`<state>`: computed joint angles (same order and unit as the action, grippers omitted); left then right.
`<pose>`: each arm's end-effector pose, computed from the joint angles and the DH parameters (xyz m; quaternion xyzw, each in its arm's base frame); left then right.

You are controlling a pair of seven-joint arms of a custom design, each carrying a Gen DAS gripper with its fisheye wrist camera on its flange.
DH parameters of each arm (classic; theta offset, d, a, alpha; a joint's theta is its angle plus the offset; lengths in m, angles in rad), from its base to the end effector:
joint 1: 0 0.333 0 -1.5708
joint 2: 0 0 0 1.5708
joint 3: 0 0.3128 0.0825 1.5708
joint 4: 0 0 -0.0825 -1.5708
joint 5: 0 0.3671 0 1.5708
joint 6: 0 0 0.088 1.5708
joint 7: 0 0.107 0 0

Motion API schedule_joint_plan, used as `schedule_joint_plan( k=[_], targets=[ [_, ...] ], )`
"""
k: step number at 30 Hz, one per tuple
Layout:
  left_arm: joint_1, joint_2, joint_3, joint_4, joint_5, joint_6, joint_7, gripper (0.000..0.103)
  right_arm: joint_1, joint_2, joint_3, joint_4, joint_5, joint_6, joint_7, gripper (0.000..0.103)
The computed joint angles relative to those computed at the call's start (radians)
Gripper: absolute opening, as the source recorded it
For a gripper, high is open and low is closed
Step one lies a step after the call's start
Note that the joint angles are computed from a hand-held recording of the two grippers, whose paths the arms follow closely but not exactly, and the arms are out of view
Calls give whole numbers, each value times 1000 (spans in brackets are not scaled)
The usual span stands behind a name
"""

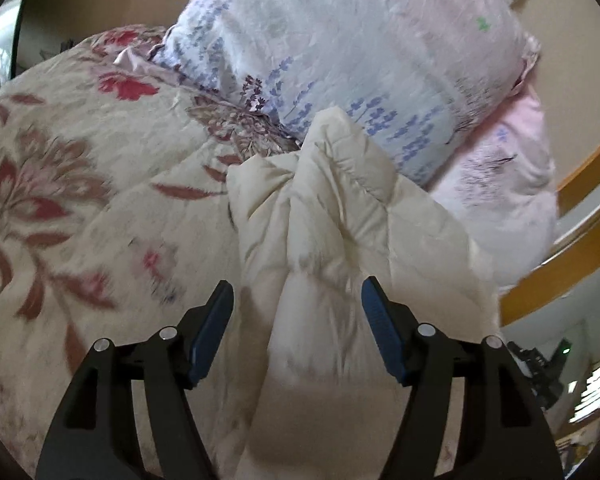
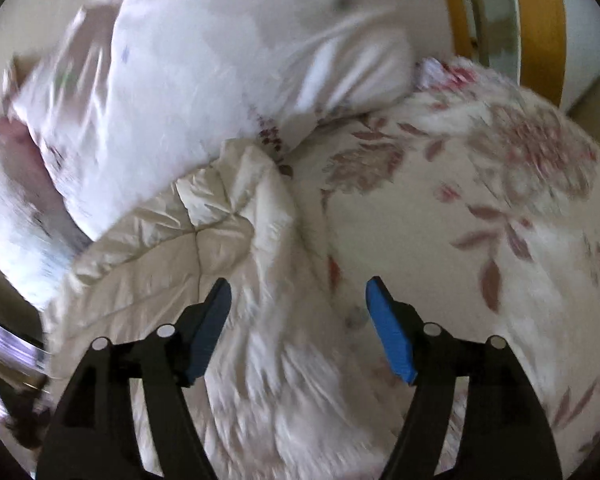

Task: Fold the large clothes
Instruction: 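Grasp the folded jacket bundle with both grippers and press it down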

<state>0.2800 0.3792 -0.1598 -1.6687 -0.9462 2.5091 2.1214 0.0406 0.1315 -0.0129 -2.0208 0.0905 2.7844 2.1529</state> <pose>0.6734 0.1017 0.4407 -0.7186 0.5535 -0.4206 0.0174 0.6089 0.0131 0.4651 -0.4314 0.8466 -0.1192 0.2880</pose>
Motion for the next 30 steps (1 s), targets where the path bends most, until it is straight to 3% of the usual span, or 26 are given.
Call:
schedule_joint_plan(
  k=[3, 5, 14, 20, 23, 26, 27, 30],
  targets=[
    [29, -35, 4, -38, -37, -67, -2, 67, -60, -58, 52, -78, 318, -12, -199, 72],
    [39, -66, 13, -82, -66, -107, -1, 67, -48, -75, 35, -100, 434, -45, -271, 72],
    [34, -147, 65, -218, -180, -219, 2, 67, -6, -102, -2, -149, 745, -122, -467, 78],
    [17, -158, 72, -244, -261, -226, -7, 67, 2, -98, -6, -141, 874, -148, -569, 79],
    [1, -169, 72, -263, -297, -190, -9, 67, 3, -95, -6, -138, 924, -160, -609, 78],
    [-7, -168, 71, -272, -357, -164, -20, 65, 1, -84, -7, -130, 998, -180, -654, 52],
    [-8, -167, 71, -274, -373, -160, -20, 62, 0, -80, -5, -127, 1024, -184, -673, 43],
    [-8, -155, 68, -278, -441, -150, -15, 45, -2, -81, -2, -132, 1113, -184, -745, 29]
  ],
)
